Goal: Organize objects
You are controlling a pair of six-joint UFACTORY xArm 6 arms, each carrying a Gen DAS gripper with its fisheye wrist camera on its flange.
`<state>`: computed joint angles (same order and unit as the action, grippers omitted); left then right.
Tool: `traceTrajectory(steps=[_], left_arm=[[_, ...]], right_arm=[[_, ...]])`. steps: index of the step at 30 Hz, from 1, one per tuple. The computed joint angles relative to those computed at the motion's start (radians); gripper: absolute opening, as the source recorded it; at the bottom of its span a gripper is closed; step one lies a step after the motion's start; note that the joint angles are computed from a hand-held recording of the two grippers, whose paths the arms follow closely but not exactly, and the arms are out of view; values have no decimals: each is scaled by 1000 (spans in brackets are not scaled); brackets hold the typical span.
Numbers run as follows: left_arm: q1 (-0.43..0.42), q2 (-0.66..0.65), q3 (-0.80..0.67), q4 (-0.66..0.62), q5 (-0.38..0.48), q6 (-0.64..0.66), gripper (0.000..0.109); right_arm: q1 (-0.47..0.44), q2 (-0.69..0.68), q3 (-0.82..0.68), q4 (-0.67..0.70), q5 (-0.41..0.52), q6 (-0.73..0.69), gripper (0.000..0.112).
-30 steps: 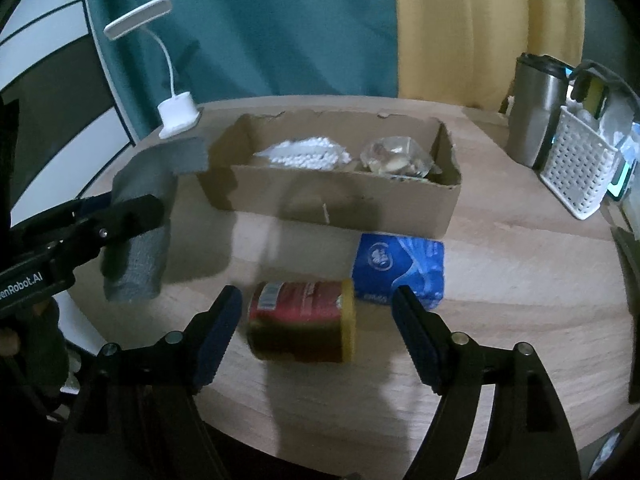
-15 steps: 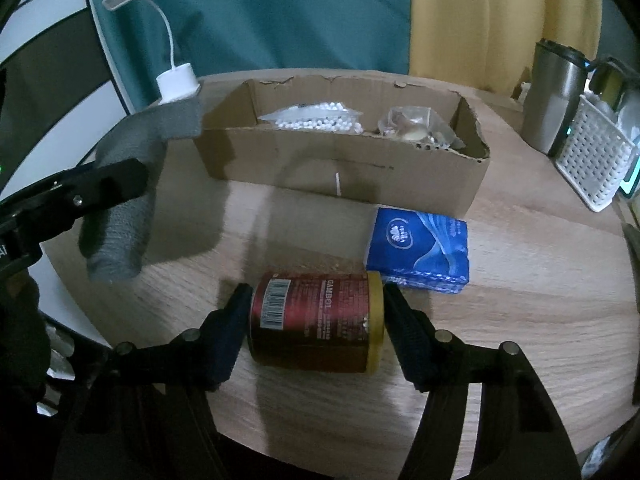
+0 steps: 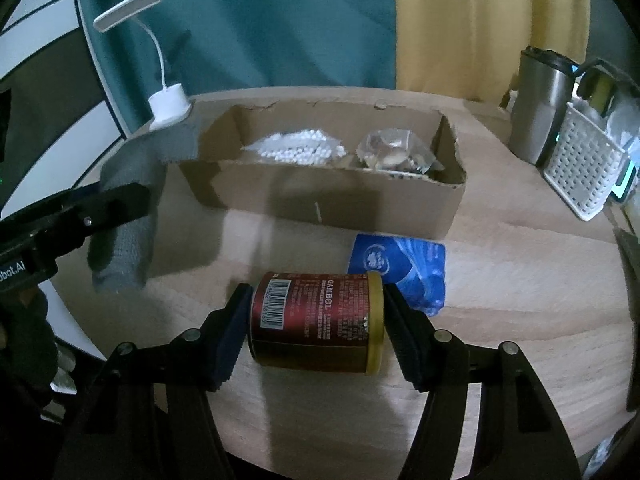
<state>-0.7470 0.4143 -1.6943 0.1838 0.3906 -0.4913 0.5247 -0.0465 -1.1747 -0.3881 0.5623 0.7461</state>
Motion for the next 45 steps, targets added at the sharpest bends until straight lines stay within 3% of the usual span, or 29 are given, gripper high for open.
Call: traceTrajectory(steps=[17, 38, 45], left_arm=[[13, 105, -188, -24, 59, 41, 48], [32, 356, -605, -102, 215, 134, 48], [41, 480, -818, -111, 295, 146, 48]], right_arm=[[-57, 29, -74, 8, -16, -48, 68], [-111, 102, -182, 55, -28, -122, 68], [-118, 115, -208, 69, -26, -149, 67]])
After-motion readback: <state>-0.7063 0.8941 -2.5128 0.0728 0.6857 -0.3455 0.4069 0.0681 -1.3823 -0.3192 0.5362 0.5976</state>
